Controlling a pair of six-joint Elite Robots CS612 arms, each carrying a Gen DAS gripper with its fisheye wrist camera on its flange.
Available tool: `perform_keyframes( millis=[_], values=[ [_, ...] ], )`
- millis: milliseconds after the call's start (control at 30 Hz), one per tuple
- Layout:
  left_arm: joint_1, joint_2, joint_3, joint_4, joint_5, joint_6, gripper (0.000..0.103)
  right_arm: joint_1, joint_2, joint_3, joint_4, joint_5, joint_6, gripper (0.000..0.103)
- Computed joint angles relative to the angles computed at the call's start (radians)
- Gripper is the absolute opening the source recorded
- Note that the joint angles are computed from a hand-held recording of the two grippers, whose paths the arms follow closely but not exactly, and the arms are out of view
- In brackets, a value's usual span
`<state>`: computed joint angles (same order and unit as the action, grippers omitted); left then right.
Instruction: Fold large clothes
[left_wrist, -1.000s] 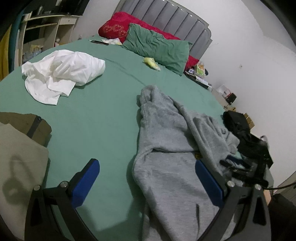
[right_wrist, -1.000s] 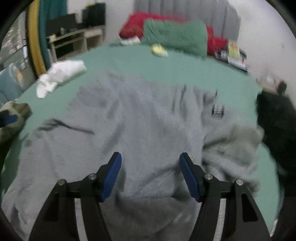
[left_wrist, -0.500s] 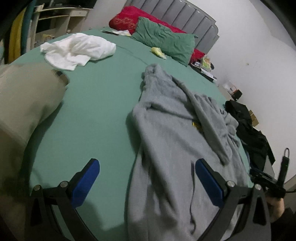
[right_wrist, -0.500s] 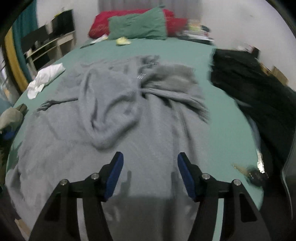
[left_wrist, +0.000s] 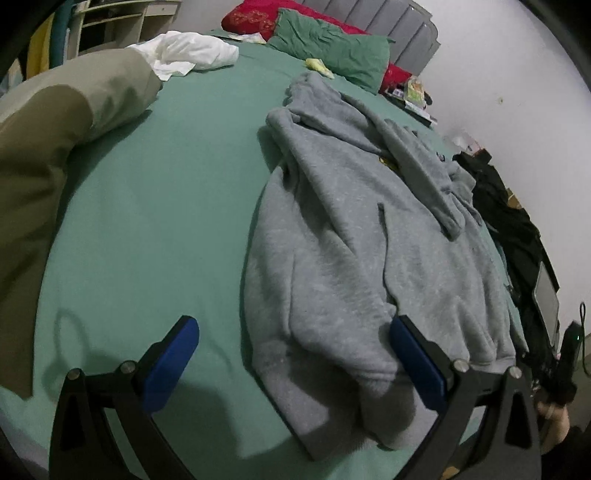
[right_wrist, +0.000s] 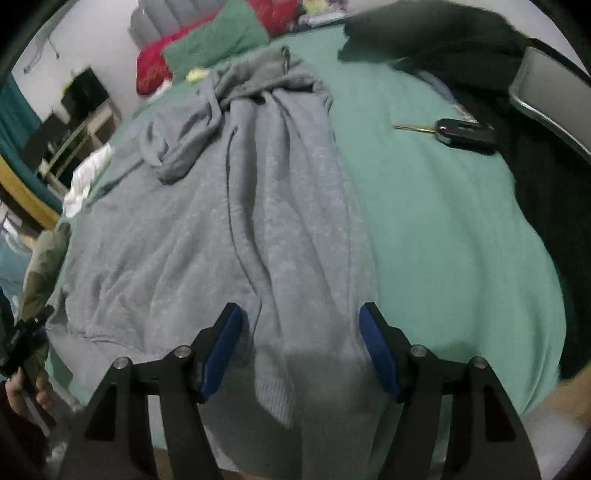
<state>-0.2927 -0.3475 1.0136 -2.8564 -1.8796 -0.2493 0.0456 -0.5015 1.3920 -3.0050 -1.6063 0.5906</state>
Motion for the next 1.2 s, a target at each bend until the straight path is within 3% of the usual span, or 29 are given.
perform_keyframes(
  millis=[33, 67, 133, 167, 267, 333, 367, 533, 767, 1200],
  values=[
    [0.000, -0.001, 0.005, 0.005, 0.004, -0.009, 0.101, 0.005, 0.003, 0.001, -0.005, -0.008, 0.002, 0.064],
    [-0.001, -0.001, 0.006, 0.015, 0.007, -0.011, 0.101, 0.009, 0.001, 0.008, -0.012, -0.014, 0.005, 0.057],
    [-0.010, -0.007, 0.022, 0.005, 0.046, 0.026, 0.100, 0.009, -0.005, 0.028, -0.040, 0.000, 0.013, 0.038],
    [-0.016, -0.010, 0.028, 0.010, 0.072, 0.051, 0.098, 0.002, -0.007, 0.041, -0.076, 0.040, 0.026, 0.026],
    [-0.021, -0.019, 0.045, -0.007, 0.058, 0.102, 0.057, -0.006, -0.011, 0.064, -0.140, 0.094, 0.061, 0.019],
    [-0.025, -0.039, 0.074, -0.022, 0.062, 0.126, 0.023, -0.007, -0.023, 0.088, -0.180, 0.114, 0.077, 0.017],
    [-0.026, -0.051, 0.096, -0.045, 0.057, 0.123, 0.020, -0.006, -0.030, 0.099, -0.198, 0.118, 0.077, 0.016],
    [-0.021, -0.115, 0.209, -0.203, 0.021, 0.063, 0.014, -0.004, -0.063, 0.152, -0.297, 0.136, 0.103, 0.014],
    [-0.001, -0.198, 0.323, -0.311, -0.029, 0.036, 0.014, -0.002, -0.115, 0.223, -0.411, 0.160, 0.098, 0.014],
    [0.013, -0.376, 0.520, -0.384, -0.071, 0.052, 0.014, 0.011, -0.249, 0.413, -0.609, 0.188, 0.129, 0.014]
  ],
)
